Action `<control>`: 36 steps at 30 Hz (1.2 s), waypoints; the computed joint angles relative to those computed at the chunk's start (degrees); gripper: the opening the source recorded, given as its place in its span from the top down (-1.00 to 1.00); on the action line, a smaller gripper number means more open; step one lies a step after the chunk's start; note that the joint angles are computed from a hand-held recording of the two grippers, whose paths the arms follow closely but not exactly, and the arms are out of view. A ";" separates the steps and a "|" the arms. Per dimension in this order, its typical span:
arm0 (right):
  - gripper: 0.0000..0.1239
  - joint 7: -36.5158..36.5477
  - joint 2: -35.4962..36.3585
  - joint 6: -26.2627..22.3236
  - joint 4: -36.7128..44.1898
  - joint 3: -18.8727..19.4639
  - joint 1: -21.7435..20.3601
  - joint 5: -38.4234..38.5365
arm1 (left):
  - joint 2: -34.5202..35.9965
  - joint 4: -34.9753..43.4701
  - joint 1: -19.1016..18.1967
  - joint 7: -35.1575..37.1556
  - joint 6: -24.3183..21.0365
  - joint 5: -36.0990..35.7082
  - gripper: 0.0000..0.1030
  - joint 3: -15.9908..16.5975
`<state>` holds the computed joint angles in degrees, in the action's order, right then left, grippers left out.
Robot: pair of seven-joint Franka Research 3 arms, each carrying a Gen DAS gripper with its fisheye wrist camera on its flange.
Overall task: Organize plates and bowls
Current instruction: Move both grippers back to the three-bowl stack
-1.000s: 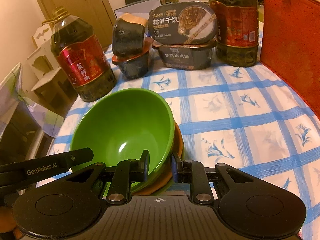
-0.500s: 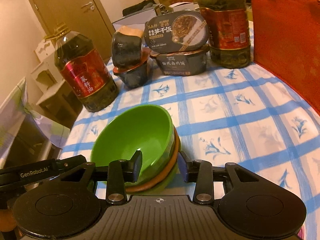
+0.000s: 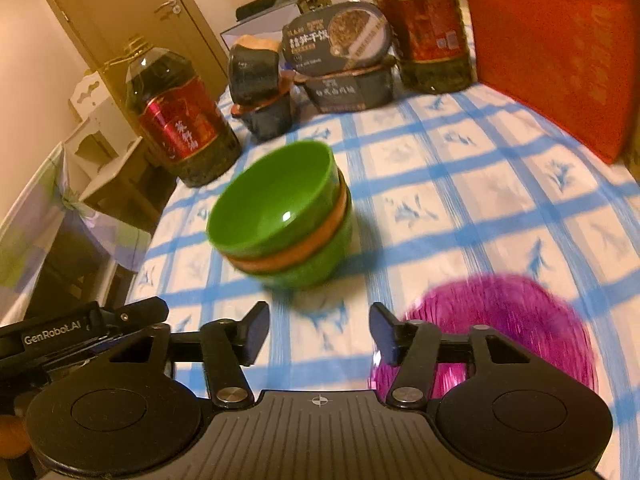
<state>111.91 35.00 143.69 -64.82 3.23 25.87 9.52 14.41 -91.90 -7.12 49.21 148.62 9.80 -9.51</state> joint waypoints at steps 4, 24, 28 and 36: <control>0.00 1.24 -6.24 3.43 -9.94 0.19 0.04 1.01 | -4.72 -6.47 0.28 -0.37 2.08 -1.49 -0.14 -0.45; -0.06 12.40 -24.52 7.74 -37.19 -0.07 1.80 -12.47 | -16.43 -22.16 -2.14 -0.57 7.56 -0.97 -0.47 -1.37; -0.07 13.36 -26.54 8.27 -40.25 0.81 1.05 -13.50 | -17.11 -23.39 -2.59 -1.04 7.46 -0.21 -0.51 -1.61; -0.07 13.37 -27.97 8.77 -42.62 1.96 -0.31 -12.46 | -17.01 -23.45 -2.96 -0.49 6.91 -0.79 -0.52 -1.55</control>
<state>125.28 7.03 152.46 -107.44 5.20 25.56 -2.93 -2.60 -115.35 -10.08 48.72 155.53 9.01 -11.06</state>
